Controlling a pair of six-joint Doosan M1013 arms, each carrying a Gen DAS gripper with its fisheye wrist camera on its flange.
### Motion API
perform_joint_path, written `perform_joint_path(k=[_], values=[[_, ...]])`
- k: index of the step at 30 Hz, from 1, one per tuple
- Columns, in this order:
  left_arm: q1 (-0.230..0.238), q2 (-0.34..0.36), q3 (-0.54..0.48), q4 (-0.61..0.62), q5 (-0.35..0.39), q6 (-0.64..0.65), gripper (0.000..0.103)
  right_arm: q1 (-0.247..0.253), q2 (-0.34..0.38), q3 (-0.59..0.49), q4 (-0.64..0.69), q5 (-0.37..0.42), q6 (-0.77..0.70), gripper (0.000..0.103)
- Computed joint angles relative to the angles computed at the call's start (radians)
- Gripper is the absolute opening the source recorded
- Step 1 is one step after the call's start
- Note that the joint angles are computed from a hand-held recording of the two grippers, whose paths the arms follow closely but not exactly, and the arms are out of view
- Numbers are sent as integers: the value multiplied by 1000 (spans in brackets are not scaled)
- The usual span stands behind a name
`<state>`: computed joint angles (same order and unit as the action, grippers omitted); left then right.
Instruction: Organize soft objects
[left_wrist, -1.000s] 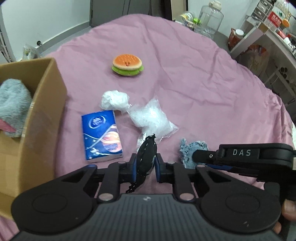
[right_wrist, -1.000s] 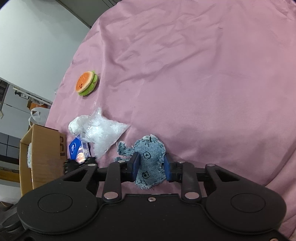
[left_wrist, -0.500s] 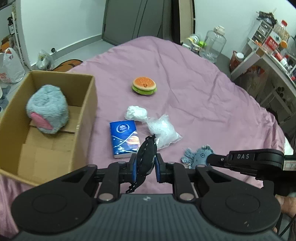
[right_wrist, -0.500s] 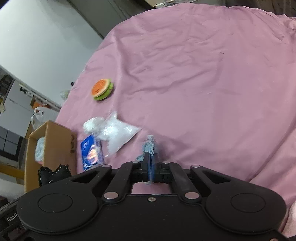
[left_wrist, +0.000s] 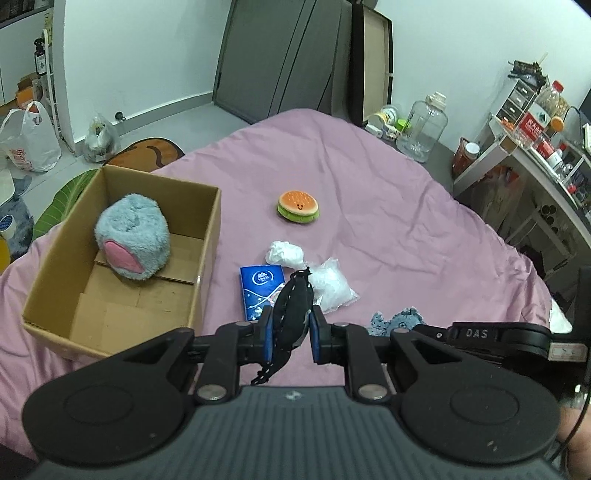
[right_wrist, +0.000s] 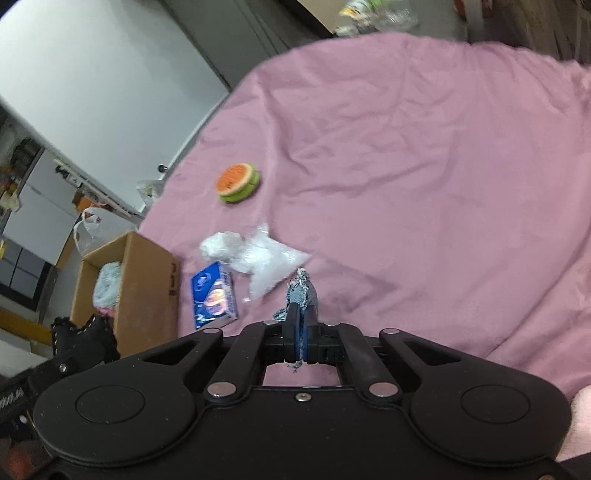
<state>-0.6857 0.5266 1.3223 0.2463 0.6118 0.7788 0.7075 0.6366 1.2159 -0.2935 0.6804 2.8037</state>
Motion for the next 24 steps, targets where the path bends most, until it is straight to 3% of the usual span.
perform_joint_path(k=[24], values=[[35,-108,103,132,-44,-146,18,71,25,-161,-94,31,-54,1]])
